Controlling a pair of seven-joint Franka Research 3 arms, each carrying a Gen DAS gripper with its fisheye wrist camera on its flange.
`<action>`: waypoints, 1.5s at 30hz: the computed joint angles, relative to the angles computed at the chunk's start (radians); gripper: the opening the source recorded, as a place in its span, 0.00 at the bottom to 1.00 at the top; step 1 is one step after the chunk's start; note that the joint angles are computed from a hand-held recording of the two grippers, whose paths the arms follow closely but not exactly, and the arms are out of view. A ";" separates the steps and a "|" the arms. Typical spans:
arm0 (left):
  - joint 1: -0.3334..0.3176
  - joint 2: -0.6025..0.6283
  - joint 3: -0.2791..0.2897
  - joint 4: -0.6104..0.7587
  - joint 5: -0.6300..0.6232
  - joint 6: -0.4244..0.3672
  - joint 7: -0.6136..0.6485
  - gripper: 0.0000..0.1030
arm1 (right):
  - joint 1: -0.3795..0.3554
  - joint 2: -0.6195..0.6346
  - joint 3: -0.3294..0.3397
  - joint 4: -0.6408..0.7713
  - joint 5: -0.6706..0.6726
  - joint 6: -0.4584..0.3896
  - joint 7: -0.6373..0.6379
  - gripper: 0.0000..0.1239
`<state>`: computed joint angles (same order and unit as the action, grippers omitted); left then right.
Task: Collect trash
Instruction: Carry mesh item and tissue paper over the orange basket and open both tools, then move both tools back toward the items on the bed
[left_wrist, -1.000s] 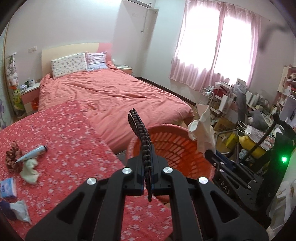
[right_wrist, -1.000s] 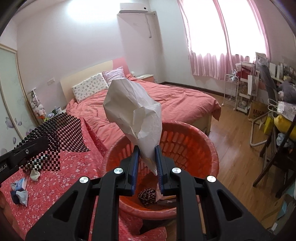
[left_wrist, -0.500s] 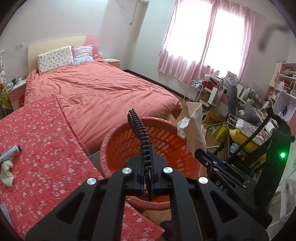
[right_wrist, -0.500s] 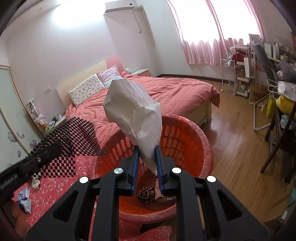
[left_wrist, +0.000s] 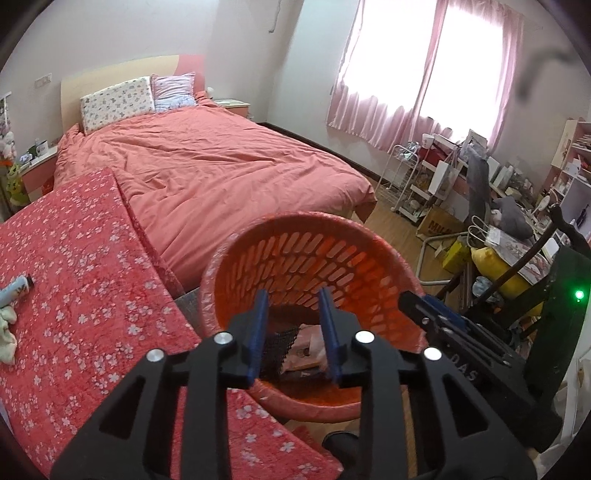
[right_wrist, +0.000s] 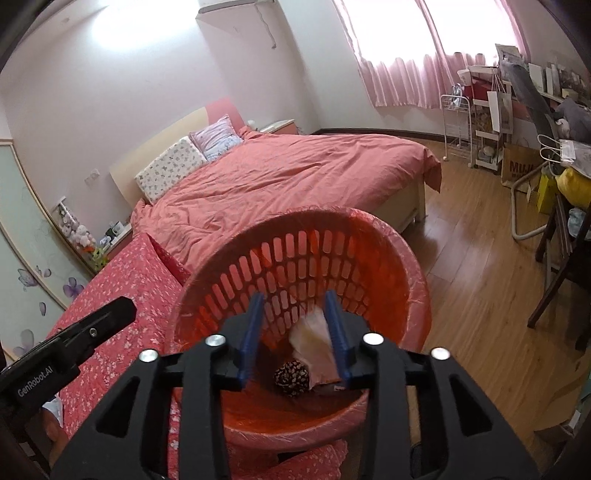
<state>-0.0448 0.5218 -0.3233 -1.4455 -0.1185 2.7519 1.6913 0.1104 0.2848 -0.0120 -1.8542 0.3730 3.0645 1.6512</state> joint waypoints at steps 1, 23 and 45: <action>-0.005 -0.005 0.014 -0.008 0.010 0.004 -0.014 0.30 | 0.020 -0.005 -0.023 -0.007 -0.020 0.000 0.021 0.32; 0.058 -0.300 0.184 -0.406 0.209 0.168 -0.290 0.65 | 0.180 -0.035 -0.152 -0.029 -0.338 0.039 0.199 0.48; 0.183 -0.544 0.306 -0.728 0.543 0.222 -0.665 0.66 | 0.175 -0.048 -0.001 -0.023 -0.267 -0.004 0.015 0.48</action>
